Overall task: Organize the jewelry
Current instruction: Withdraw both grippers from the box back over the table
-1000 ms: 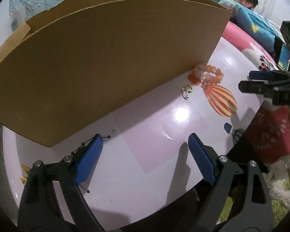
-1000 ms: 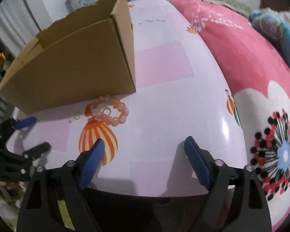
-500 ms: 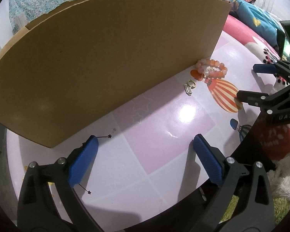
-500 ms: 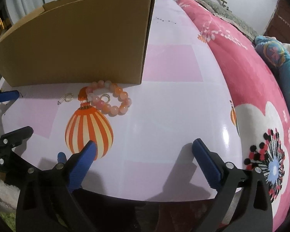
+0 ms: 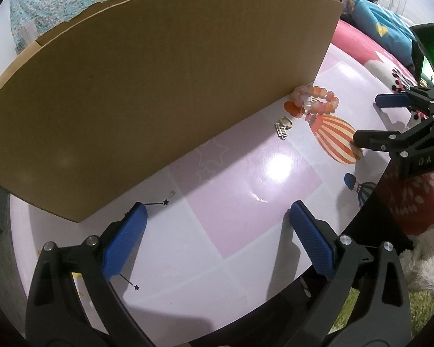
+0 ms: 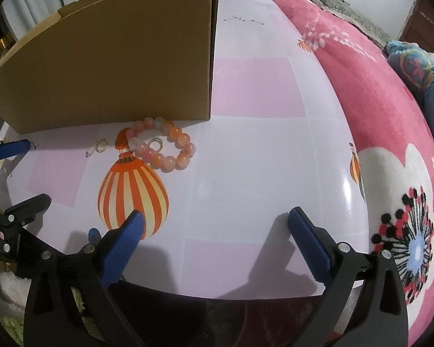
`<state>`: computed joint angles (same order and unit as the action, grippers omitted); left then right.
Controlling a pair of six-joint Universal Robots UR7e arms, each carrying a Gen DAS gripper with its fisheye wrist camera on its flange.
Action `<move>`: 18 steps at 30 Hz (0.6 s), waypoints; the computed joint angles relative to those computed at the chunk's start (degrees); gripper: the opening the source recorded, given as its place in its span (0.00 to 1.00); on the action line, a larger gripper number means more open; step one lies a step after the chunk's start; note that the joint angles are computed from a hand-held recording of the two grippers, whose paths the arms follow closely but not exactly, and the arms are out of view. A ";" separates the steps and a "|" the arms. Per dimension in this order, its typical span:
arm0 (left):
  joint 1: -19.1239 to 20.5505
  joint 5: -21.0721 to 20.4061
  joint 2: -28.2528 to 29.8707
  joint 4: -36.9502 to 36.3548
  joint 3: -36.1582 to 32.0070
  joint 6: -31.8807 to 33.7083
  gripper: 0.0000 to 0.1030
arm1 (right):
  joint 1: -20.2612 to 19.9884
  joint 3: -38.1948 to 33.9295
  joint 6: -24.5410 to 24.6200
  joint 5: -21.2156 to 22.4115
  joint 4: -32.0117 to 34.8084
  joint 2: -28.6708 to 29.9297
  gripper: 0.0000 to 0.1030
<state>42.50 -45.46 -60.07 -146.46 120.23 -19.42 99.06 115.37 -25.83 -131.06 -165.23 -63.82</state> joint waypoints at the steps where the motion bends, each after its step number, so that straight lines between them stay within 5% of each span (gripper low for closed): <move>1: -0.02 0.02 -0.03 -0.14 0.11 0.10 0.93 | 0.04 0.07 -0.10 -0.05 -0.23 0.03 0.94; 18: 0.05 -0.33 -0.32 1.90 -0.48 -0.16 0.93 | 0.29 1.95 -3.66 0.97 -4.21 -0.72 0.94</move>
<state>42.56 -45.79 -60.39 -144.56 119.75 -19.57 99.35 117.32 -29.50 -130.08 -169.44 -64.54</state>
